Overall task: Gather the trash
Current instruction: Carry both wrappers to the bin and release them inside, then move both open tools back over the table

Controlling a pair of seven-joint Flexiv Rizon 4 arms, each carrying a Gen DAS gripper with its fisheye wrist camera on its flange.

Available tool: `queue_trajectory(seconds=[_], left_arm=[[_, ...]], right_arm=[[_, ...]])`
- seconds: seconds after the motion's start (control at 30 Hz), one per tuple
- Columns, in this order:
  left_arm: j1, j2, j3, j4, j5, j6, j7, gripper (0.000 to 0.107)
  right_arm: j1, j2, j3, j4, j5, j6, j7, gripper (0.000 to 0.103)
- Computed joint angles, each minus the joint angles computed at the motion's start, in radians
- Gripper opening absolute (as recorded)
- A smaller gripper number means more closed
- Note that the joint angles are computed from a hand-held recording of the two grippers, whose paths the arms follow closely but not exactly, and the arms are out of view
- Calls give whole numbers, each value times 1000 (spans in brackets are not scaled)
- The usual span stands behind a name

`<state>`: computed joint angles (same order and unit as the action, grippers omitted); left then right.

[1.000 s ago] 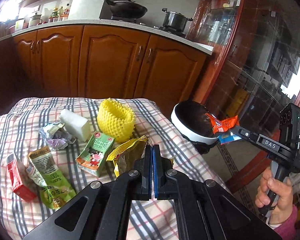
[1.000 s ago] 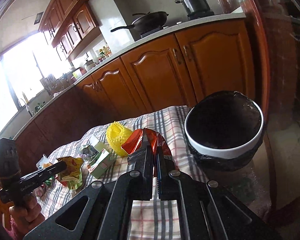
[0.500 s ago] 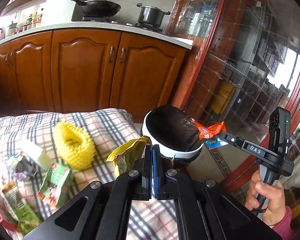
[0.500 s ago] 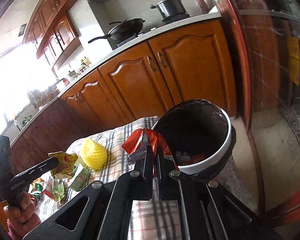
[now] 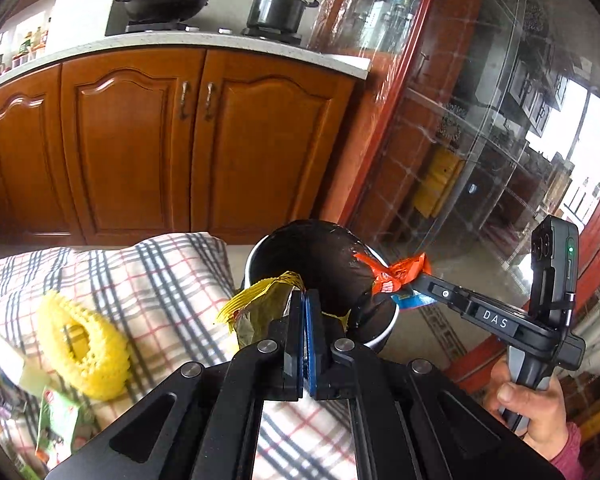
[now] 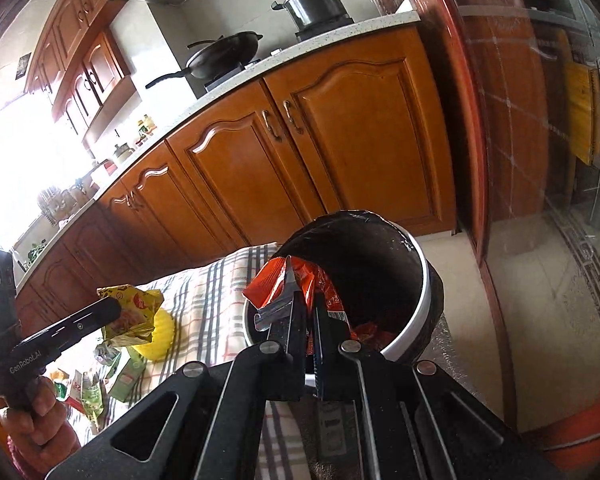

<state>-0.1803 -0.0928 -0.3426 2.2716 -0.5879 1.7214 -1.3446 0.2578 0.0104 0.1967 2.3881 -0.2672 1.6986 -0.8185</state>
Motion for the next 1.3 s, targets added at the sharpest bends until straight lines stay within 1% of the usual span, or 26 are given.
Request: queue_trajectory(seconds=[0.03,0.1,0.13,0.17,0.2,0.33,0.5,0.57,0.63,0.67,0.73,0.8,0.83,0.87,0.9,1.03,1.1,1.13,1.17,1.2,1.23,1.27,1.3], left_arm=[[-39,-25,58,-36,51,-28,-32,0],[-82,-63,129,-95,128,-80,-88,0],[-79,-82,129,-120,135,-101,-88,0],[-96,-106,156,-157,167,-127,-114,0],[-100,-125,167,-183,186,-147,-127,0],[-101,-193,186,-287,237,-232,-156,0],[-95,-257,184,-377,258,-302,-175,0],[-96,-277,188,-403,267,-324,-184,0],[-99,-294,195,-425,278,-349,-195,0],[-97,-302,194,-434,280,-358,-196,0],[-85,-309,182,-436,270,-367,-190,7],[-91,-310,185,-434,273,-370,-199,16],[-99,-308,197,-434,283,-371,-212,22],[-104,-306,203,-431,292,-364,-220,22],[-108,-306,207,-431,300,-361,-226,22],[-108,-279,210,-388,311,-323,-241,23],[-114,-257,218,-355,321,-290,-261,27],[-122,-242,228,-330,329,-264,-282,34],[-132,-227,242,-308,339,-242,-306,37],[-137,-211,250,-282,347,-218,-326,43],[-146,-192,261,-250,357,-188,-351,49],[-160,-177,281,-226,374,-165,-382,52],[-170,-161,296,-203,390,-147,-407,53]], right_arm=[[12,-6,8,-20,78,-24,-62,2],[20,-20,13,-50,158,-55,-133,2],[20,-25,13,-60,173,-68,-151,2],[21,-29,13,-68,181,-78,-161,3],[21,-34,16,-81,203,-95,-184,3],[15,-54,17,-130,246,-159,-244,2],[10,-83,19,-177,282,-230,-304,3],[10,-93,16,-186,277,-250,-307,3],[7,-102,19,-199,291,-273,-322,4],[5,-105,22,-205,300,-284,-330,7],[7,-110,17,-211,291,-304,-327,8],[0,-116,26,-226,325,-327,-352,13],[0,-117,25,-226,330,-330,-353,19],[2,-117,23,-226,325,-329,-346,27],[3,-116,22,-225,327,-328,-346,29],[3,-106,22,-215,332,-314,-339,30],[4,-97,23,-207,336,-302,-334,30],[2,-90,30,-202,359,-289,-346,32],[3,-85,35,-198,374,-277,-352,38],[3,-79,42,-193,399,-263,-366,44],[7,-72,47,-184,413,-244,-369,55],[14,-64,49,-168,415,-216,-362,66],[22,-58,50,-151,409,-186,-349,70]])
